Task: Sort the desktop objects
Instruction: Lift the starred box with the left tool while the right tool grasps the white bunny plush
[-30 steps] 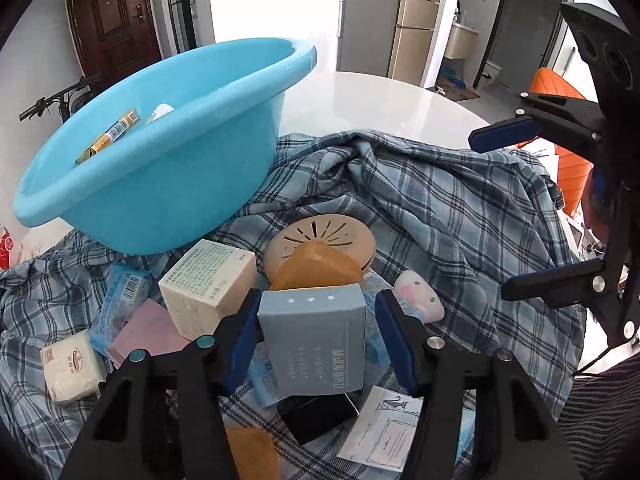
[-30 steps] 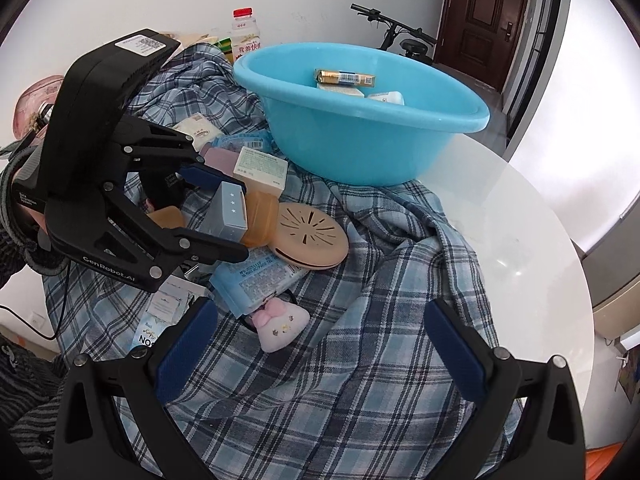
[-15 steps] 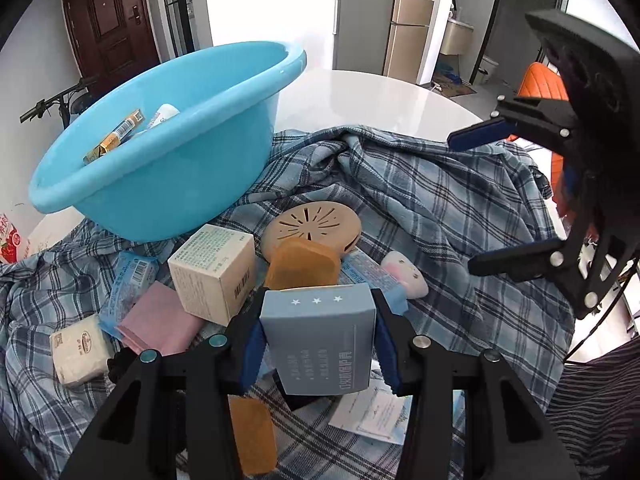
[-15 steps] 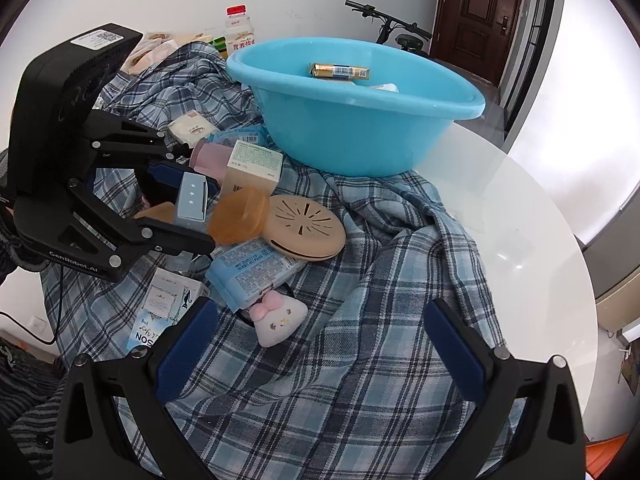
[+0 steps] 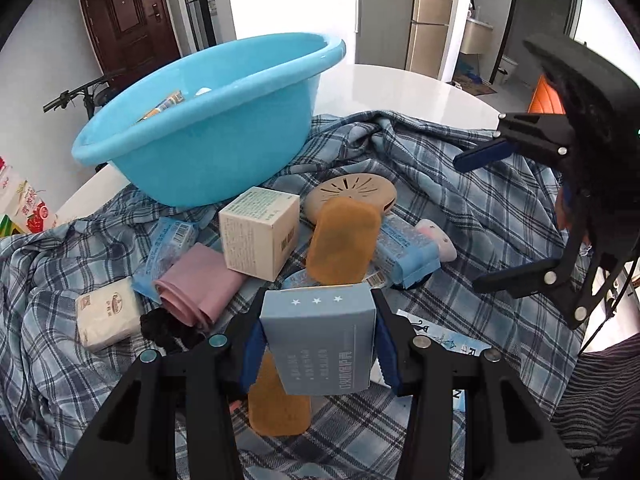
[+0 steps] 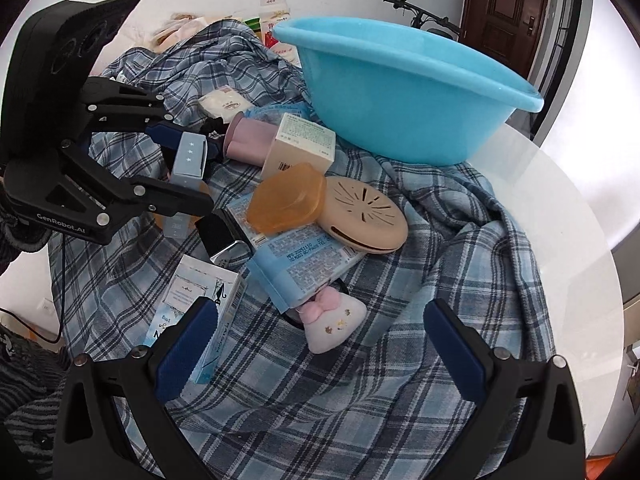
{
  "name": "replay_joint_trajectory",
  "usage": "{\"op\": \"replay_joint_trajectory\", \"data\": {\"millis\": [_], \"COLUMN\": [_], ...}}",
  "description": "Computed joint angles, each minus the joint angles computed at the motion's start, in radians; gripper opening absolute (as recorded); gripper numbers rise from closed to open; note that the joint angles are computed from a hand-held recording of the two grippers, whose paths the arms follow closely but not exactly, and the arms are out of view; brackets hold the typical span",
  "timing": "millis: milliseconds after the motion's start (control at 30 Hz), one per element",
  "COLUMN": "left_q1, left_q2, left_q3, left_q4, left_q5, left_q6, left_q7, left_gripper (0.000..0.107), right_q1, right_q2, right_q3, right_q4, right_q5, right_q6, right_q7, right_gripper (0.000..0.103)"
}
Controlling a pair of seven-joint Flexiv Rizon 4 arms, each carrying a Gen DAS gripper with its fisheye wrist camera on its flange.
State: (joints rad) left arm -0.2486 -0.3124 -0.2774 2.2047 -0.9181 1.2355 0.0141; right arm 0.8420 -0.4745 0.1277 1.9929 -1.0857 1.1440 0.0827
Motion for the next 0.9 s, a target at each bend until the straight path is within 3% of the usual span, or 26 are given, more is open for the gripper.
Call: {"op": "replay_joint_trajectory", "data": {"millis": [100, 267, 400, 600, 700, 800, 900], "left_q1": [0.001, 0.015, 0.024, 0.038, 0.029, 0.024, 0.022], "left_q2": [0.003, 0.001, -0.009, 0.01, 0.014, 0.014, 0.021], "left_q3": [0.003, 0.027, 0.044, 0.009, 0.021, 0.024, 0.024], "left_q4": [0.011, 0.008, -0.004, 0.024, 0.02, 0.019, 0.023], "left_q5": [-0.005, 0.043, 0.105, 0.042, 0.049, 0.047, 0.038], "left_q6": [0.027, -0.011, -0.044, -0.018, -0.031, -0.031, -0.04], "left_q7": [-0.004, -0.041, -0.109, -0.044, -0.054, -0.06, -0.052], "left_gripper": [0.05, 0.05, 0.05, 0.05, 0.05, 0.05, 0.05], "right_q1": [0.002, 0.008, 0.009, 0.001, -0.013, -0.008, -0.014], "right_q2": [-0.019, -0.035, -0.047, -0.057, -0.064, -0.061, -0.065], "right_q3": [0.005, 0.002, -0.002, 0.001, 0.015, 0.01, 0.013], "right_q4": [-0.017, -0.024, -0.03, -0.028, -0.024, -0.017, -0.01], "right_q5": [0.018, 0.031, 0.036, 0.076, 0.123, 0.151, 0.181], "right_q6": [-0.002, 0.012, 0.003, 0.0, 0.021, 0.004, 0.022], "right_q7": [-0.026, -0.072, -0.136, -0.211, -0.276, -0.319, -0.355], "right_gripper": [0.103, 0.103, 0.088, 0.084, 0.068, 0.059, 0.057]}}
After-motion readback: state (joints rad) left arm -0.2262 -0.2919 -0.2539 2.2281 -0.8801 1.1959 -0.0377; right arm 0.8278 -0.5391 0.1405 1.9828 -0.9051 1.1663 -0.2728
